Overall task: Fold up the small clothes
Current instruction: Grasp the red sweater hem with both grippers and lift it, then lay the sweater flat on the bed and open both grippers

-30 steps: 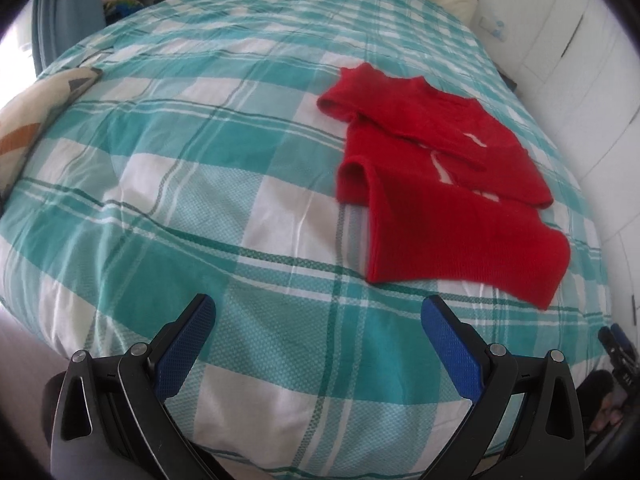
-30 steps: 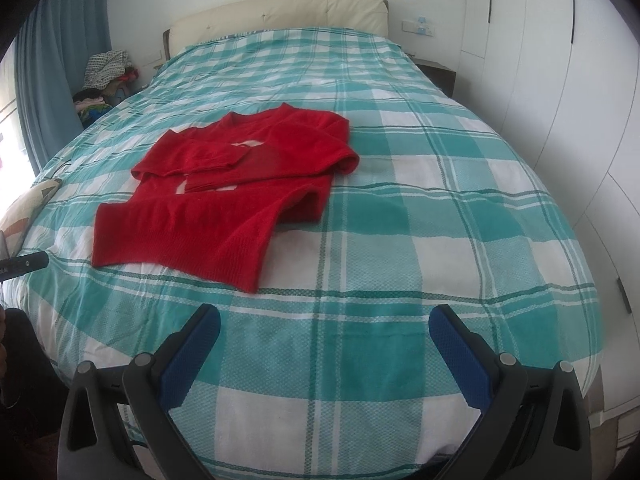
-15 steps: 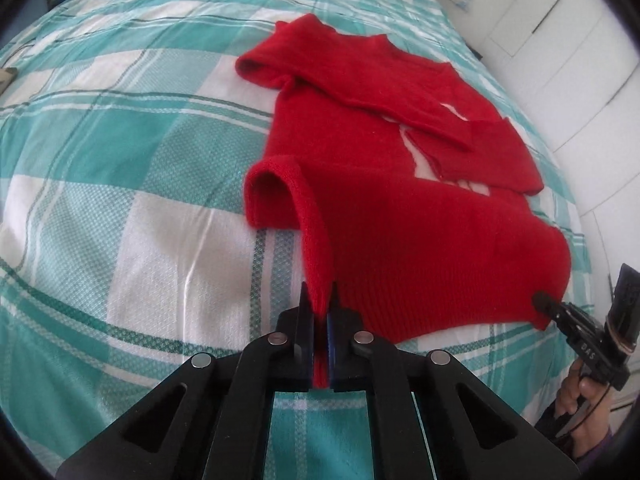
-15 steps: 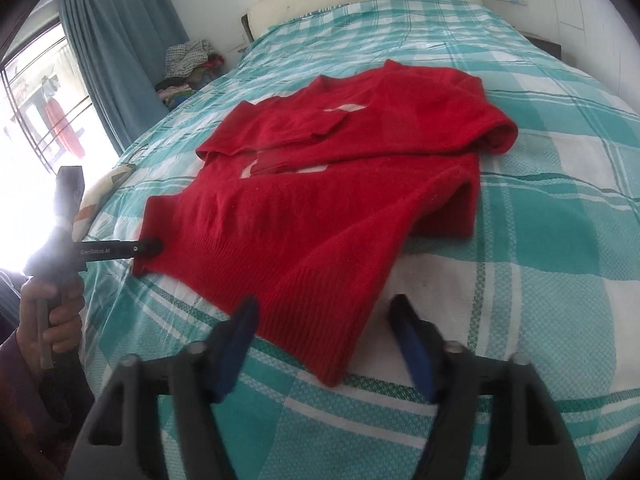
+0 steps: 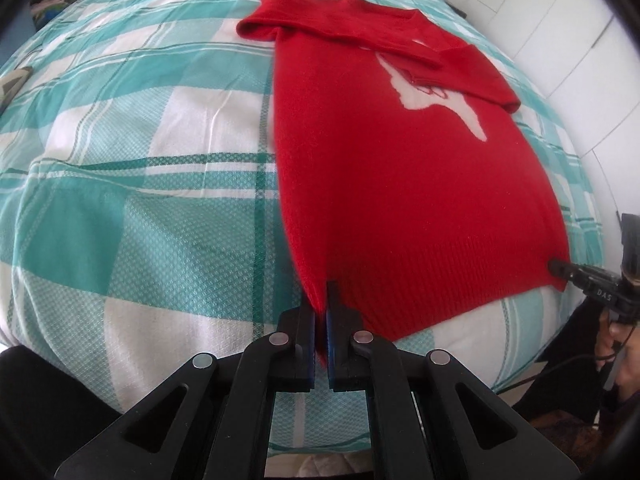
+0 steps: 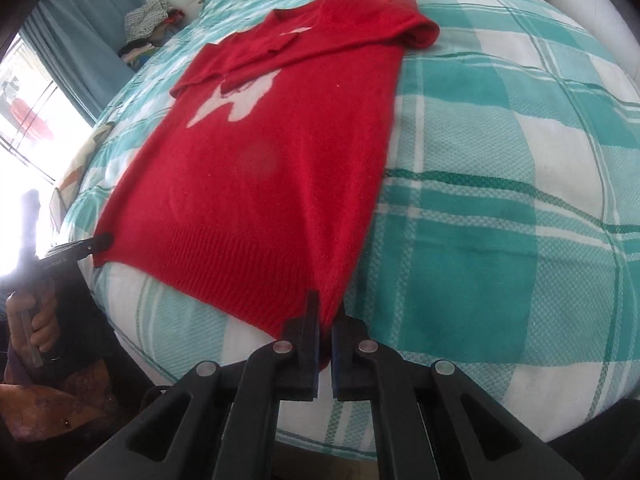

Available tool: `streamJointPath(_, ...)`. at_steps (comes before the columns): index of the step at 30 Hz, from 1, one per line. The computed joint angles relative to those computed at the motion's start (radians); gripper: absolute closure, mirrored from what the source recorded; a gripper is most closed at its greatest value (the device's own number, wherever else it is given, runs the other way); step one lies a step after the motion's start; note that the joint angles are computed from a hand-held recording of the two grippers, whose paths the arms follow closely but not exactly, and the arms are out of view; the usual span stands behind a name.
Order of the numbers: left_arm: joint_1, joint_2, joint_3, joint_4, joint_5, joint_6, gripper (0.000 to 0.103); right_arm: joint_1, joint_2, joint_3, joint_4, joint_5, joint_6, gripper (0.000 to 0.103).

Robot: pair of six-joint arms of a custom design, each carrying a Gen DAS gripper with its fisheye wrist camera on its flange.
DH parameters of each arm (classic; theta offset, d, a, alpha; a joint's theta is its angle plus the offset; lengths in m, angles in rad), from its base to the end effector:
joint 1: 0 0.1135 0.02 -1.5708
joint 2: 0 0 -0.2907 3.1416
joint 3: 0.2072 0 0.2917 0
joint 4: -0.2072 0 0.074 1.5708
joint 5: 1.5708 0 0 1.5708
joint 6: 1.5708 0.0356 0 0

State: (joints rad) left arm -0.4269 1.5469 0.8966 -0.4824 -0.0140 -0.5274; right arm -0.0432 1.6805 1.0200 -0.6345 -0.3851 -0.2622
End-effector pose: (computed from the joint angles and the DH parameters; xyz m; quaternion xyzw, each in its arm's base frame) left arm 0.2943 -0.1333 0.1798 -0.0505 0.9748 -0.0937 0.1962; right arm 0.3435 -0.0015 0.1718 -0.1324 0.9635 0.1668 0.1622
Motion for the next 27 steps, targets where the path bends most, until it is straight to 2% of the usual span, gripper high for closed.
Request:
streamJointPath(7, -0.014, 0.017, -0.057, 0.099, -0.035, 0.016, 0.1, -0.012, 0.03, -0.034, 0.088, -0.015, 0.019, 0.101)
streamJointPath(15, -0.03, -0.017, -0.071, 0.104, -0.069, -0.021, 0.094, -0.006, -0.01, -0.101, 0.188, -0.027, 0.081, 0.101)
streamJointPath(18, -0.043, -0.064, -0.085, 0.063, -0.092, -0.037, 0.075, -0.002, -0.048, -0.127, 0.191, -0.013, 0.073, 0.096)
streamJointPath(20, -0.056, -0.096, -0.086, 0.013, -0.113, -0.049, 0.05, -0.005, -0.077, -0.139, 0.169, 0.006, 0.054, 0.084)
streamJointPath(22, -0.073, -0.131, -0.088, -0.052, -0.151, -0.066, 0.036, -0.014, -0.108, -0.148, 0.132, 0.028, 0.028, 0.075)
streamJointPath(24, -0.078, -0.162, -0.077, -0.123, -0.199, -0.08, 0.035, -0.027, -0.14, -0.153, 0.088, 0.07, -0.004, 0.065)
streamJointPath(27, -0.066, -0.231, -0.056, -0.169, -0.281, -0.101, 0.035, -0.031, -0.204, -0.146, 0.06, 0.179, -0.057, 0.063)
